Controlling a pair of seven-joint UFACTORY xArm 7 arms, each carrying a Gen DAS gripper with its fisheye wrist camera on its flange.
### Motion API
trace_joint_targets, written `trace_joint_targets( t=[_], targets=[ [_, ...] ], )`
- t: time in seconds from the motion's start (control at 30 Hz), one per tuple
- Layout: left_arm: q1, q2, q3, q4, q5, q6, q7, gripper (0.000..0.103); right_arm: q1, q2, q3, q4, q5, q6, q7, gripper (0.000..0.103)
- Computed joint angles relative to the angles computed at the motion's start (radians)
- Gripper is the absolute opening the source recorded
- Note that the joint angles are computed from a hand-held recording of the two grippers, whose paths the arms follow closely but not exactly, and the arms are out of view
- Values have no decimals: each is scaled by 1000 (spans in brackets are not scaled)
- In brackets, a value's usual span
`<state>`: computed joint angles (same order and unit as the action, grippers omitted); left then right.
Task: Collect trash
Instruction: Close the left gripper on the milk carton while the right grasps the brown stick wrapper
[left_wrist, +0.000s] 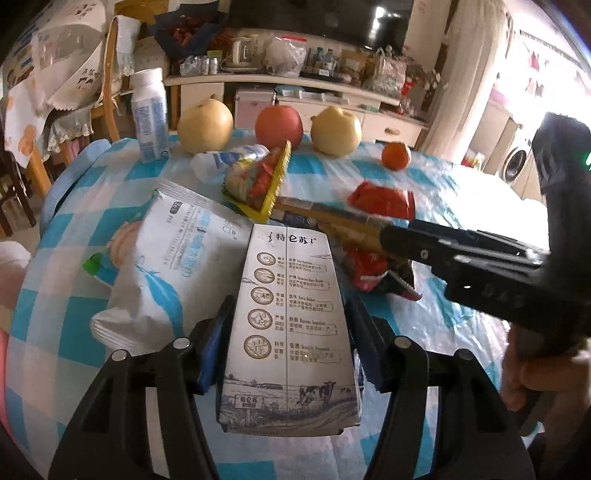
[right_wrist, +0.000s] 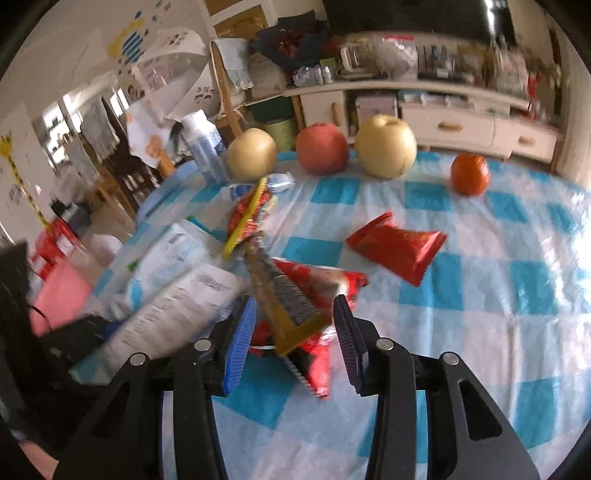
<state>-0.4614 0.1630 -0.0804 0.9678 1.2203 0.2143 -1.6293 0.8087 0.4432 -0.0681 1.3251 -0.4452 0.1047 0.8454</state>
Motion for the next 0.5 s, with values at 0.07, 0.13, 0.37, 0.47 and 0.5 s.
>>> trace_joint_targets(
  t=[0.07,0.13,0.37,0.47,0.5],
  targets=[
    [4,-21,8,-14,43,-16,-42,61,-22,9,16,4,18,-26,-9,45],
    [13,-35,3,-23,66,-17,-63,61,-13,21,3,15,28,-39,-14,45],
    [74,-92,-13,-67,159,-51,-161,61,-30,91,46,104,95,-18,-110,46],
    [102,-113,-24,-82,197,-65,-196,61,-21,112,55,140,107,18,-150,46],
    [110,-118,-26,-85,223,-70,-224,61,-17,118,56,151,107,29,-162,46]
  ],
)
